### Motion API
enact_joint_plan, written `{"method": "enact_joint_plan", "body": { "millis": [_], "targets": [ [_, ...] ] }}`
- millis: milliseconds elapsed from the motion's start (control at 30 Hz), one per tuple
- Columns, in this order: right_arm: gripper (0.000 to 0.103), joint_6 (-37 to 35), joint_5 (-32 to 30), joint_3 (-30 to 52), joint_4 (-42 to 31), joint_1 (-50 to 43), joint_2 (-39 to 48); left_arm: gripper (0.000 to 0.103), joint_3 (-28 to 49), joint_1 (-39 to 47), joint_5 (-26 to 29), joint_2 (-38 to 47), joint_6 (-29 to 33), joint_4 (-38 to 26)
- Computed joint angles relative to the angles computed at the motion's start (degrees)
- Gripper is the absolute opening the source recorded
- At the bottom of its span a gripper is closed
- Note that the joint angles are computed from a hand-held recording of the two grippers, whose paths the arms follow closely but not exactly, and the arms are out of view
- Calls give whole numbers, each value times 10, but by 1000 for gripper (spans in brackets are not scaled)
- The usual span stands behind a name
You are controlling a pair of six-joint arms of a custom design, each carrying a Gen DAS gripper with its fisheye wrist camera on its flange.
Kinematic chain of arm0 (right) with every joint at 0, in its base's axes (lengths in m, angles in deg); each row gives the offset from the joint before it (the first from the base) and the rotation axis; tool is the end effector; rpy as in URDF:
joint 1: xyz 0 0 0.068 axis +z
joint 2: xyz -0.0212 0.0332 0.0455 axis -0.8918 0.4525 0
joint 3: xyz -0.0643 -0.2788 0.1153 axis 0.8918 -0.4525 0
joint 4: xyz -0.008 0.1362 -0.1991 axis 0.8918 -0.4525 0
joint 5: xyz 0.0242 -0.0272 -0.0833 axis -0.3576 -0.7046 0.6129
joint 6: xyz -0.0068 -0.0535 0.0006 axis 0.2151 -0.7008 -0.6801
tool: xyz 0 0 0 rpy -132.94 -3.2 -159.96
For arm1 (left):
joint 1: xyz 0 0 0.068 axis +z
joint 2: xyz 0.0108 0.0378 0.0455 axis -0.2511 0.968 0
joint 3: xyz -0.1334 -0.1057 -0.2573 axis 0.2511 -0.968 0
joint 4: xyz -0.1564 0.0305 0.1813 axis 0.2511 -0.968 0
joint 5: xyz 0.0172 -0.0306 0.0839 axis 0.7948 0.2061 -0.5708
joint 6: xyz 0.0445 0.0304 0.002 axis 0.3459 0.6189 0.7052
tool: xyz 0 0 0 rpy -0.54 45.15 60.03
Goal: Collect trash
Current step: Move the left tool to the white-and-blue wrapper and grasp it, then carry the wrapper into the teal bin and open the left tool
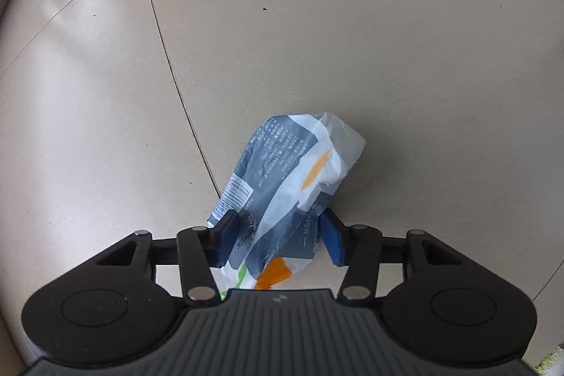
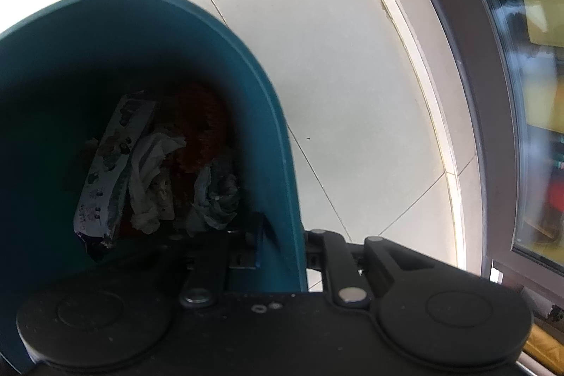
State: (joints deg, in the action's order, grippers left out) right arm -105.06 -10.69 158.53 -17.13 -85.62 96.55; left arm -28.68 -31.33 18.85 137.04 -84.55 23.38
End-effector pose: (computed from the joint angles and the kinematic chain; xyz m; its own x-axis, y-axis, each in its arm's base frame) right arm 0.3746 -0.1685 0.2801 -0.8728 -0.4478 0.1944 -0.4875 0.8191 -0.3023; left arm 0.1438 -0.0357 0.1589 -0.8359 -0.5156 -0.1884 -0.5385 0.8368 0.0991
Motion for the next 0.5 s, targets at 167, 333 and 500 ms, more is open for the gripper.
{"method": "enact_joint_plan", "body": {
  "millis": [167, 333, 500],
  "targets": [
    [14, 3, -1, -24, 18, 3, -7, 21, 19, -14, -3, -36, -39, -68],
    [14, 17, -6, -16, 13, 2, -7, 18, 110, -90, 9, -90, -117, -216],
    [14, 20, -10, -15, 10, 0, -11, 18, 275, -228, 26, -79, -237, -380]
  ]
}}
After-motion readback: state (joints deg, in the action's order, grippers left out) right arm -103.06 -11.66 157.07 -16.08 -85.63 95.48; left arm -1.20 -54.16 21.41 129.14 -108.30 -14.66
